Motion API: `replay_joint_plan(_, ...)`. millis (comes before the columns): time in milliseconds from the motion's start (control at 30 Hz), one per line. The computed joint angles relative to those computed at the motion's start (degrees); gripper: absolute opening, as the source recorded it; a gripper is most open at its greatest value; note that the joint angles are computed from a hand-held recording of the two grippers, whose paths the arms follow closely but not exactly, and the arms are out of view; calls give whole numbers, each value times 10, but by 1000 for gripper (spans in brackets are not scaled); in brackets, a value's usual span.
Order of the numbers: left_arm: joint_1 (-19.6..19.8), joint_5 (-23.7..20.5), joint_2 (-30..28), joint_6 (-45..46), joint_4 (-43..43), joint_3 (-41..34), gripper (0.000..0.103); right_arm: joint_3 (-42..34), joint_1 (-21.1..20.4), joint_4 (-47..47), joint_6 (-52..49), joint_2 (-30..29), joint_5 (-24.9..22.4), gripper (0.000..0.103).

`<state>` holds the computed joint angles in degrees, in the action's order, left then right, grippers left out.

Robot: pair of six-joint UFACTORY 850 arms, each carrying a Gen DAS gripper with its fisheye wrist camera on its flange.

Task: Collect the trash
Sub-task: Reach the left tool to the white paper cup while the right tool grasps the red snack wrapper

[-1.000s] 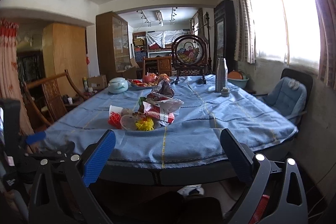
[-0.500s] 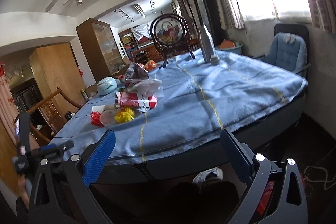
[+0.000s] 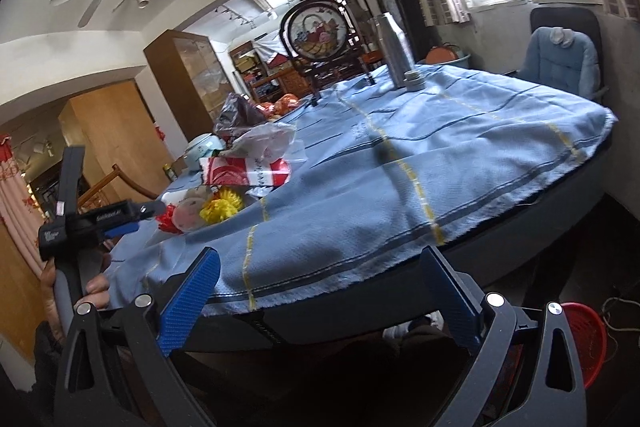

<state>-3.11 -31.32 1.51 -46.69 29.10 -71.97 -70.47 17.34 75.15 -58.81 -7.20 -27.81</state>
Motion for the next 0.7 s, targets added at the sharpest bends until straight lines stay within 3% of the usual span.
replay_joint_plan(167, 25, 6, -27, 38, -42, -27, 97, -29, 8, -11, 1, -25, -30, 98)
replay_joint_plan(333, 49, 15, -27, 30, -43, -25, 97, -123, 21, -37, 34, -91, -69, 98)
replay_joint_plan(533, 61, 25, -12, -3, -12, -2, 97, -326, 48, -123, 159, -227, -132, 98)
replay_joint_plan(700, 71, 30, -7, -23, 18, 11, 97, -492, 70, -207, 253, -317, -125, 98)
